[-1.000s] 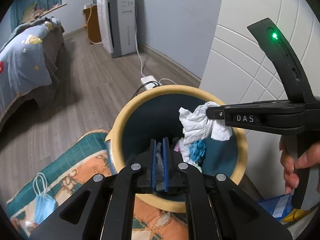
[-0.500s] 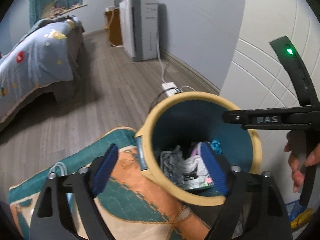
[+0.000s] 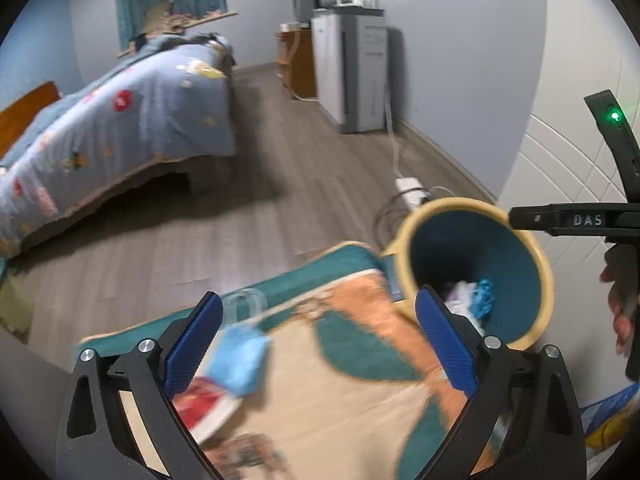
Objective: Collect trash
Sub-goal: 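Move both tools back over the cushion, then grasp the red paper cup with the left tool while the right tool grasps the blue mask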
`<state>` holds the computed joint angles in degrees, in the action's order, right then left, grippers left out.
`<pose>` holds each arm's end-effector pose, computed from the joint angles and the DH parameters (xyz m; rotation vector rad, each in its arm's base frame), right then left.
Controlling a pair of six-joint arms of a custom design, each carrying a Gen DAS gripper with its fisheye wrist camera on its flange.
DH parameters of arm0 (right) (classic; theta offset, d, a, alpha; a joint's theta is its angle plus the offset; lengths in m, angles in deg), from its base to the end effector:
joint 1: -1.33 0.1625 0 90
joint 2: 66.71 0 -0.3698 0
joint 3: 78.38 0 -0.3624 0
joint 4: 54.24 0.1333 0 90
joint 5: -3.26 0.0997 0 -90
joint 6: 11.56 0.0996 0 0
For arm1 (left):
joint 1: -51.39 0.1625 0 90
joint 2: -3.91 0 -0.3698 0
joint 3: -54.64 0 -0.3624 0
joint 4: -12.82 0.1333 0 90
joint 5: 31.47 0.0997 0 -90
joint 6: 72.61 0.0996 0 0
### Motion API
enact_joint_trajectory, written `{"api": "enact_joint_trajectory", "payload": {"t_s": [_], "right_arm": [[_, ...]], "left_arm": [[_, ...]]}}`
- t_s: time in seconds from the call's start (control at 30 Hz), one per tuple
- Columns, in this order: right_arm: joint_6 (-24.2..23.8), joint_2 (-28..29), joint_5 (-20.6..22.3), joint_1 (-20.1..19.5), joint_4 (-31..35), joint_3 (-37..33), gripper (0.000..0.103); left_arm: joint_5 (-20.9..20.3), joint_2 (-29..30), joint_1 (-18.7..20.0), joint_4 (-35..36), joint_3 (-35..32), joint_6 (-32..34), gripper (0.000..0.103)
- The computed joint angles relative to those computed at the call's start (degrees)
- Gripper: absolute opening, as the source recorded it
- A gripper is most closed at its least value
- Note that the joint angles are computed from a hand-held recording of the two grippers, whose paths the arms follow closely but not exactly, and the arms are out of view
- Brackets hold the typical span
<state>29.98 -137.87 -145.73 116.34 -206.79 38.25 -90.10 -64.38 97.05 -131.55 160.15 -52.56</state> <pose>0.2480 -0.4183 0.2344 -0.5113 -2.1938 0.9784 -0.2490 -0.5197 0.2350 1.3009 2.2741 -0.5405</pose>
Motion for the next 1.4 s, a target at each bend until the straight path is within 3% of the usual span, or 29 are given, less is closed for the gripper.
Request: {"api": "enact_joint_trajectory", "payload": {"t_s": [0.3,0.5,0.67,0.8,1.0,1.13,1.4], "right_arm": [[-1.74,7.10,-0.42,4.67,3.40,-7.50,0.097],[-3.87,12.57,1.08,5.94,3.68,-12.13,0.097],[-5.66,17.88,3.87,5.83,3.16,-15.99,0.097],[-7.81,23.23,5.67,5.66,2.45,-20.50,0.097],[-15.70,31.80,7.97,5.47,1.48,-28.49,0.097],[-19.70,35.63,9.32,4.99,1.93,-32.51,0.097],[-18.64,38.21,10.85,1.89,3.54,-34.70,0.097]], "left_arm": [[5.82,-9.02,2.56,2.92,-0.51,-0.33,0.098],[6.58,-12.38,6.19,4.34,-0.16,-1.29,0.098],[8.58,-12.23,8.33,3.06,-0.90,1.61,0.098],[7.73,-11.75,10.50,4.44,-2.80,2.02,0.098],[8.08,-10.20,13.22,4.91,-5.36,4.96,0.098],[7.33,-8.36,15.33,7.58,-7.99,3.14,0.098],[8.16,-4.22,17.30,7.80,-12.17,1.21,0.098]]}}
